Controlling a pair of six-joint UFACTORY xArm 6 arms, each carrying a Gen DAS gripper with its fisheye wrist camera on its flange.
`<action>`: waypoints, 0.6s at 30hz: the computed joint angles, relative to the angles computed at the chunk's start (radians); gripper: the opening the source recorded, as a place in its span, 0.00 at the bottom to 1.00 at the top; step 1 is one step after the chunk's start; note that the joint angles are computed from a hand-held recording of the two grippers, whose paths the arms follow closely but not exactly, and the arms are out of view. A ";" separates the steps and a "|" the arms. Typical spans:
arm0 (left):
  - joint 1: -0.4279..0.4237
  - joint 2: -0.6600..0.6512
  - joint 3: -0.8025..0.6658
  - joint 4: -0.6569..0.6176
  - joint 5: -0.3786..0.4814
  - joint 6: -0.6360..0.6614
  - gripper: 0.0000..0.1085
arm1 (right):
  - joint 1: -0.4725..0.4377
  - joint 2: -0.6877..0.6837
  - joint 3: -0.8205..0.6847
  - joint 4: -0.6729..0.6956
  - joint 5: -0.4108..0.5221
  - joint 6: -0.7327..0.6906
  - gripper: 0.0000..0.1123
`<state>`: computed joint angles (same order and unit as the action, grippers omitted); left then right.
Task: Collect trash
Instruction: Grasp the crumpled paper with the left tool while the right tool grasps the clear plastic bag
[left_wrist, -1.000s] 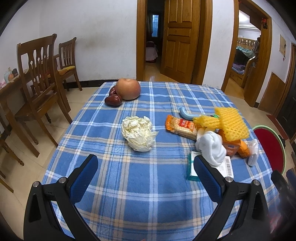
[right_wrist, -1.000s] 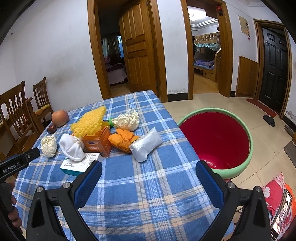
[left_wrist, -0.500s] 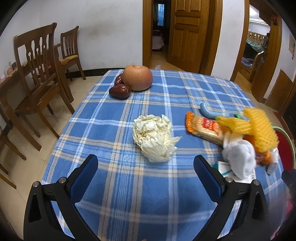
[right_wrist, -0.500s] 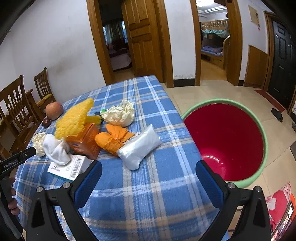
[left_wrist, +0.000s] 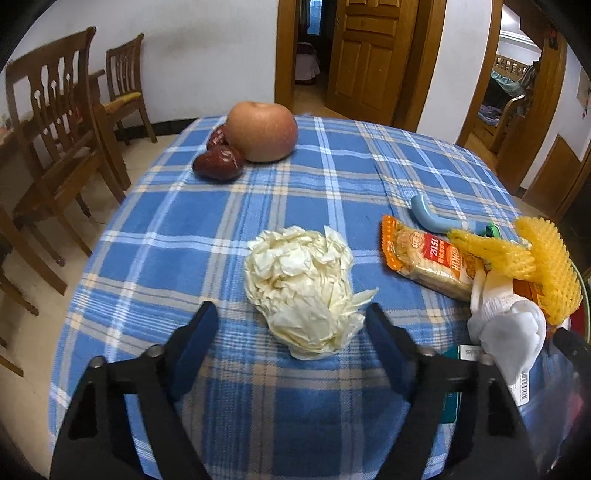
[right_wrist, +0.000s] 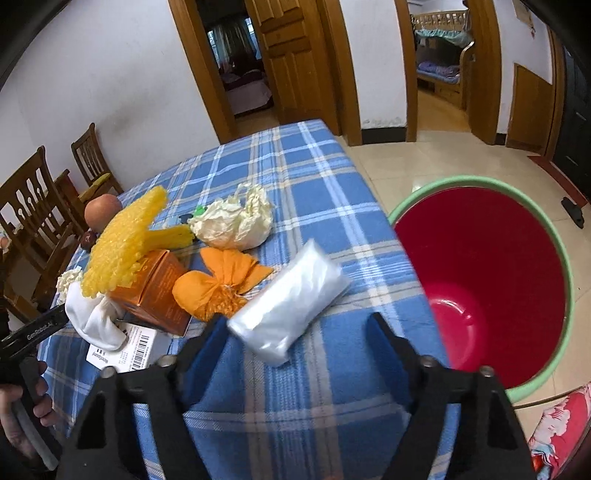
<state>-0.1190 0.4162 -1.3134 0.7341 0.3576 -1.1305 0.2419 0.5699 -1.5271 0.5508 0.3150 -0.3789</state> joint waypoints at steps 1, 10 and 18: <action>0.003 0.001 0.004 -0.015 -0.012 0.010 0.58 | 0.000 0.005 -0.007 0.011 0.012 -0.008 0.57; 0.017 -0.030 0.061 -0.036 -0.114 0.013 0.33 | -0.005 -0.001 0.000 0.110 0.023 -0.083 0.39; 0.009 -0.106 0.122 0.042 -0.156 -0.052 0.32 | -0.003 -0.066 0.078 0.178 -0.029 -0.150 0.38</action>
